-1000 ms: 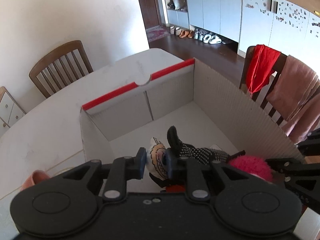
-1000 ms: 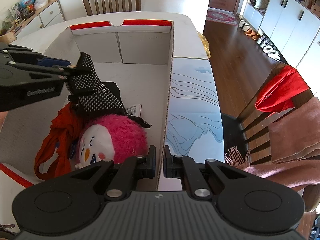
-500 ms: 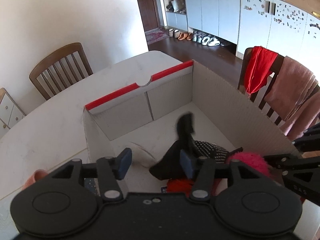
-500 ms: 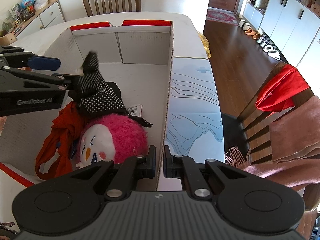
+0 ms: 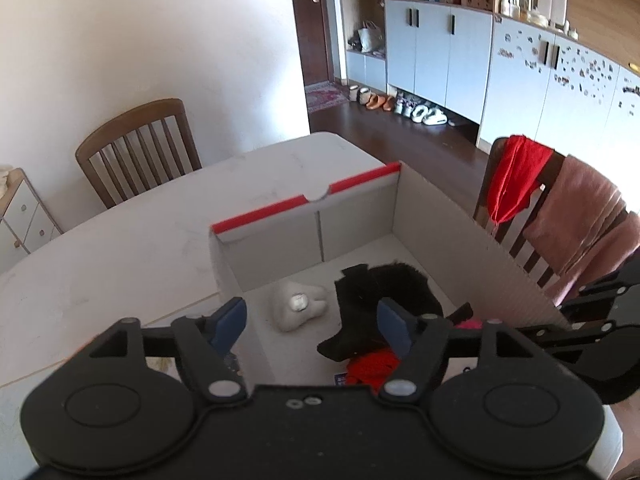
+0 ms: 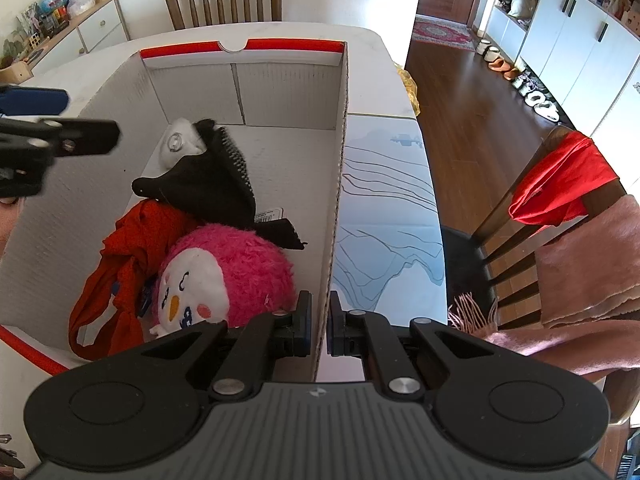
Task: Organize objects
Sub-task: 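Move the left gripper back to the white star-printed mask pack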
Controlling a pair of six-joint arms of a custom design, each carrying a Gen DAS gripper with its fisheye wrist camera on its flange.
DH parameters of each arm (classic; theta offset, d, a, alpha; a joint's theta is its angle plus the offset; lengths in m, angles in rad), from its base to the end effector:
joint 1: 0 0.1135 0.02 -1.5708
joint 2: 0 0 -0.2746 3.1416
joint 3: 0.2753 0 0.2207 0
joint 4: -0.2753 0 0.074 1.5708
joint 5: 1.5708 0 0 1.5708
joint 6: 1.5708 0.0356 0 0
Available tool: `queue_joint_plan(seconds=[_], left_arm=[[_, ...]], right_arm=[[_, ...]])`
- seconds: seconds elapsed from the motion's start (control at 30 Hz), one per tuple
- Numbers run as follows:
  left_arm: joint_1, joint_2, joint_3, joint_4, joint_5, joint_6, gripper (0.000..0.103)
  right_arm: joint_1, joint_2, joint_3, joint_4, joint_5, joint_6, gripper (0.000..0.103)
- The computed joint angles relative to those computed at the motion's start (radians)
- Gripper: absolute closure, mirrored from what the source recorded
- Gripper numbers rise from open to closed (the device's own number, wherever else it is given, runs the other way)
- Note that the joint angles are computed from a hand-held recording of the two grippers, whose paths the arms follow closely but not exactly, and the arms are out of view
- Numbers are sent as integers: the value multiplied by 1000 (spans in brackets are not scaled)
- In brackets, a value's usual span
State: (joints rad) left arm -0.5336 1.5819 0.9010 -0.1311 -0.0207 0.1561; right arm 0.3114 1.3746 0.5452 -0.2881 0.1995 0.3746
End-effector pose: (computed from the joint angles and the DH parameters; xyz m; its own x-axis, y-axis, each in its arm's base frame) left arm 0.2597 -0.1526 0.2215 -0.5400 0.4996 -0.6774 0.5874 0.8001 0.1218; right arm 0.1943 0.0551 0.1688 -0.8761 0.0948 -0.4728 0.1105 0.9939 -0.0056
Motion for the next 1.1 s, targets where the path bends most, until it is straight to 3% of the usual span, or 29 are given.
queue_joint_plan(seconds=[0.27, 0.6, 0.83, 1.1], left_arm=[[90, -72, -22, -27, 46, 11, 19], [267, -122, -49, -10, 112, 10, 1], [358, -53, -74, 32, 78, 8, 1], [394, 36, -164, 168, 36, 22, 1]], right_arm=[[-5, 14, 10, 2, 8, 3, 97], [-8, 23, 21, -3, 9, 3, 97], [-4, 29, 29, -7, 12, 12, 97], [1, 32, 27, -10, 13, 18, 97]])
